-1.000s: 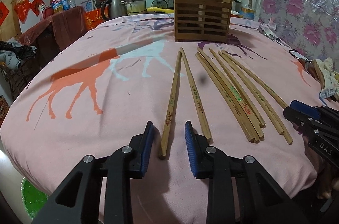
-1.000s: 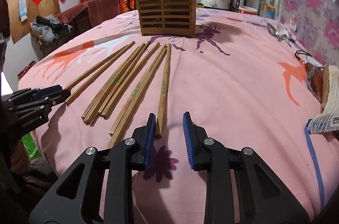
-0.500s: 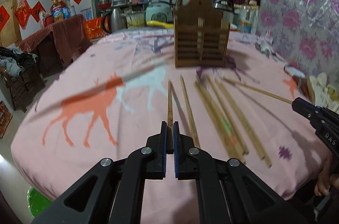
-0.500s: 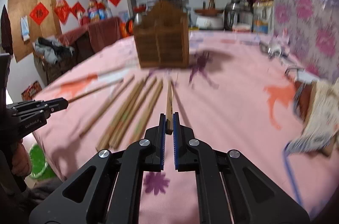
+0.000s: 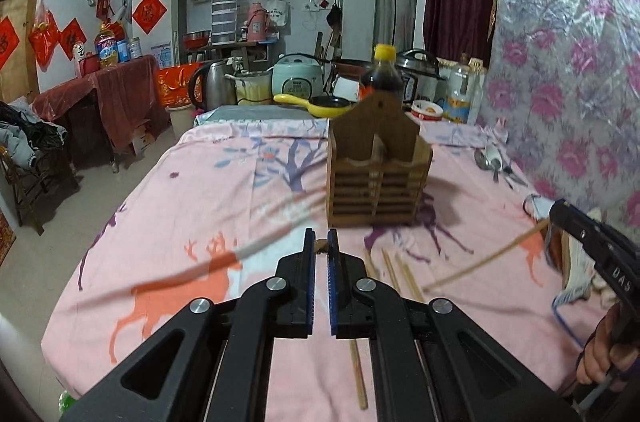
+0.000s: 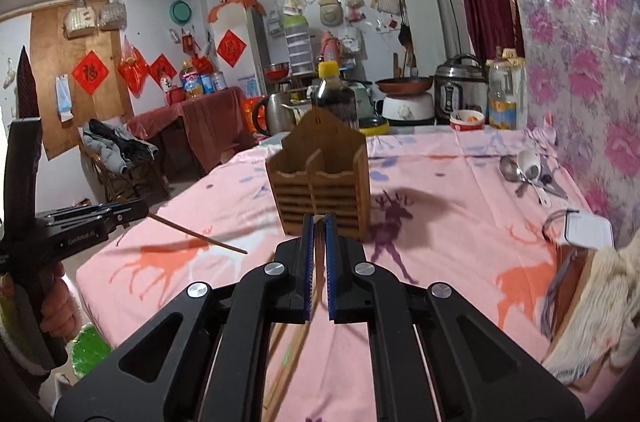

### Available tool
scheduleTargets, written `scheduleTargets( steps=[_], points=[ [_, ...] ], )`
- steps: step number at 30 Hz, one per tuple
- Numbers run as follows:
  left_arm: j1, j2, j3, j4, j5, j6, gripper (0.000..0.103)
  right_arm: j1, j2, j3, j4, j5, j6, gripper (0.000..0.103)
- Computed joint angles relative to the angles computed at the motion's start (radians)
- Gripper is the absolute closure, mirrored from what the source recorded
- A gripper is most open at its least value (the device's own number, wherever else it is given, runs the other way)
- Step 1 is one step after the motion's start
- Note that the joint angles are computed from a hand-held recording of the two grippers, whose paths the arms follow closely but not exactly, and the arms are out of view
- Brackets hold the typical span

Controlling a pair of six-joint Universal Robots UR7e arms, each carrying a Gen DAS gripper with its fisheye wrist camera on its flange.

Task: Organize utensils
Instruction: 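Lift the left tool's chopstick to the wooden holder while the right tool carries its chopstick there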

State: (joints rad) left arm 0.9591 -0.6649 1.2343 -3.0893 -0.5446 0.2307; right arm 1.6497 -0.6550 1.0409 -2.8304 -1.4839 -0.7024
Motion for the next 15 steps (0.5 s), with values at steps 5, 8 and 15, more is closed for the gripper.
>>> scheduleTargets(
  steps=[5, 8, 15],
  points=[
    [0.005, 0.001, -0.09, 0.124, -0.042, -0.038, 0.097, 0.016, 0.041, -0.092, 0.045, 0.0, -0.008, 0.097],
    [0.006, 0.002, -0.151, 0.208, -0.066, -0.058, 0.097, 0.025, 0.065, -0.151, 0.065, 0.005, -0.011, 0.097],
    [0.003, 0.065, -0.409, 0.4, -0.123, -0.06, 0.097, 0.052, 0.205, -0.482, 0.217, 0.063, 0.018, 0.097]
  ],
)
